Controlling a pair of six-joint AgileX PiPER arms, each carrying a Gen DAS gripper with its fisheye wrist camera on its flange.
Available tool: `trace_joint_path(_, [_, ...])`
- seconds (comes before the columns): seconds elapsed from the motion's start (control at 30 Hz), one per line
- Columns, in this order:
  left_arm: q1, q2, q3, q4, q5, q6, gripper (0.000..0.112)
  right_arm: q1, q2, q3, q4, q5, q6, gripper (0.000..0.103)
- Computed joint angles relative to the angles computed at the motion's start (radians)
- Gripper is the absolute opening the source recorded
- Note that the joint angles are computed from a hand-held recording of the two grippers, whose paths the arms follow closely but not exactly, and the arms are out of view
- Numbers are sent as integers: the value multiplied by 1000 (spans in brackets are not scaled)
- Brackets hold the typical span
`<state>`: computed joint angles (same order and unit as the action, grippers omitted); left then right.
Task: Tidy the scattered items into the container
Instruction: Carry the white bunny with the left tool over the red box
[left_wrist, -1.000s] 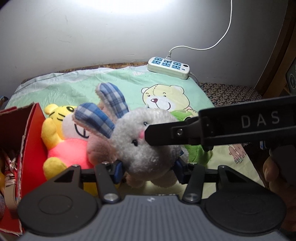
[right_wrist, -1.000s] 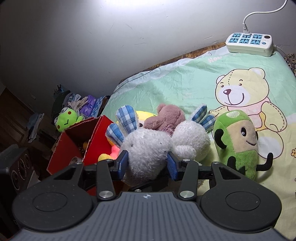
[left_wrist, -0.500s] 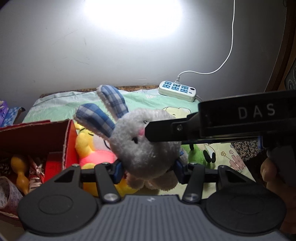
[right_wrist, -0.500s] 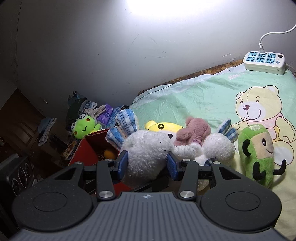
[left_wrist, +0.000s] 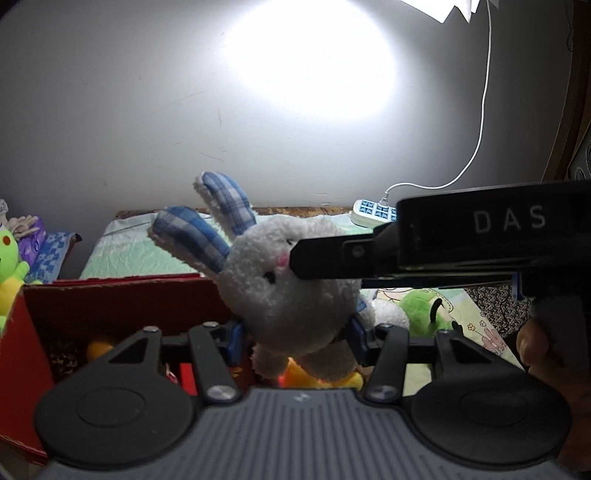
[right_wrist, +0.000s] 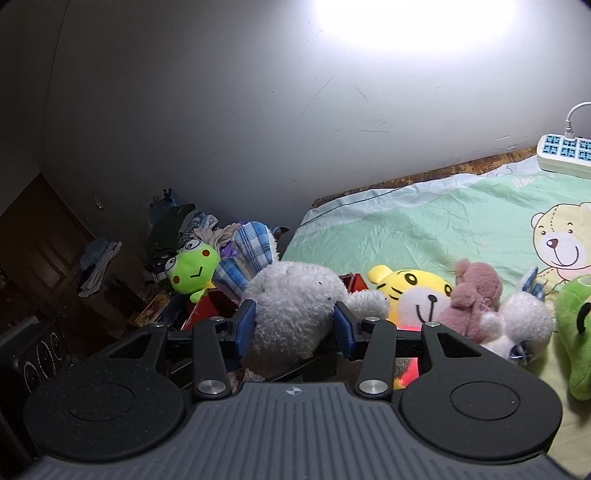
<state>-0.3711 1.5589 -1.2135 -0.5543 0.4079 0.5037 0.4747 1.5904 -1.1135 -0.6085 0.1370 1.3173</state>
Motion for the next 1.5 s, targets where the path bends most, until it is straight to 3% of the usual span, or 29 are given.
trace_joint_path(0.17, [192,16,-24,-222,123,298,53,79,145,-184,-142,75,180,48])
trace_joint_path(0.33, [336,67,-87,-275,235,422,53,124,284,-353,-122,109,215,48])
trace_joint_path(0.47, [422,108,-137,-260,296,461,53,135,380,-472,6,110,147,48])
trace_joint_path(0.77, [530,200,-228,-188,397,472,53,119,543,-655,566,117,-166,48])
trace_joint_path(1.1, [533,268,-288,-62,412,371,54,95,634,-759,874,186,-319,48])
trace_joint_path(1.23, [516,273,-286,-18,380,329,60,80,647,-751,976,175,-397,49])
trace_joint_path(1.5, [495,307,-313,37,355,295,70,79,671,-792,909,200,-387,56])
